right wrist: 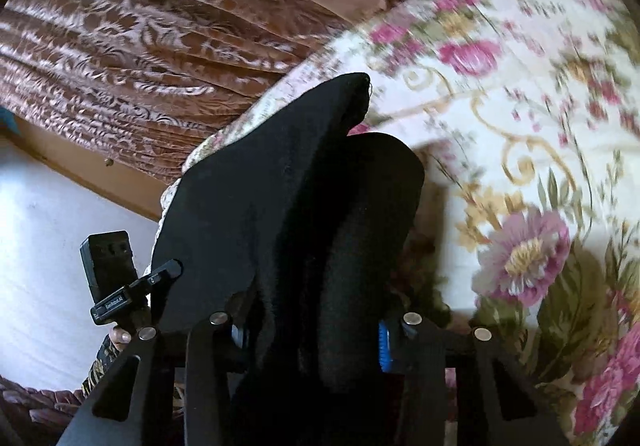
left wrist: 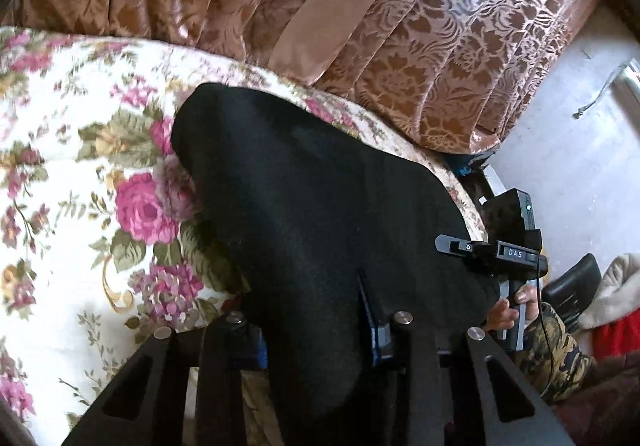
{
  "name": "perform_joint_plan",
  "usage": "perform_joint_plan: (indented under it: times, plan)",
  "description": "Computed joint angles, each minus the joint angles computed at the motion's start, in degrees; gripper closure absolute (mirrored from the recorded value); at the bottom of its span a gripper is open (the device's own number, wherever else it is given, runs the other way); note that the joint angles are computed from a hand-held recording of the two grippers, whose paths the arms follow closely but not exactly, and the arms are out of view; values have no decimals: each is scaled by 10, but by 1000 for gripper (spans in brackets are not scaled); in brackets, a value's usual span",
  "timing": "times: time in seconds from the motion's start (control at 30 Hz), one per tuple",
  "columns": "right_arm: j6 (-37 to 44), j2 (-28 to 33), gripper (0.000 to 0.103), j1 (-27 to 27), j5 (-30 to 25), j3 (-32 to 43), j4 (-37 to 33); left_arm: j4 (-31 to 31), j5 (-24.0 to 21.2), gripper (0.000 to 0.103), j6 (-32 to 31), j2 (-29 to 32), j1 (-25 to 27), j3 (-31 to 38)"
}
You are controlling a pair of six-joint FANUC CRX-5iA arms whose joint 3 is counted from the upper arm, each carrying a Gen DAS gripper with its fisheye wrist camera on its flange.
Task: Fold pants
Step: 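Lay the folded bundle on the bedspread and open both grippers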
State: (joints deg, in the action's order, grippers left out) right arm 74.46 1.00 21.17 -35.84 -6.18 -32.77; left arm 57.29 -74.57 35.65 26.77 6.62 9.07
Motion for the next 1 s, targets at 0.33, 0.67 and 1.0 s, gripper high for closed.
perform_joint_plan:
  times: [0.33,0.67,1.0]
  plan:
    - [57,91,60,-14,-24,146,1,-16,18,69,68,70,0,172]
    - [47,243,60,-51,-100,333,-1,-126,-62,67,238,272,-13,512]
    - [64,284,56,-78,-101,328,-62,-147,4,54,230,236,-17,418]
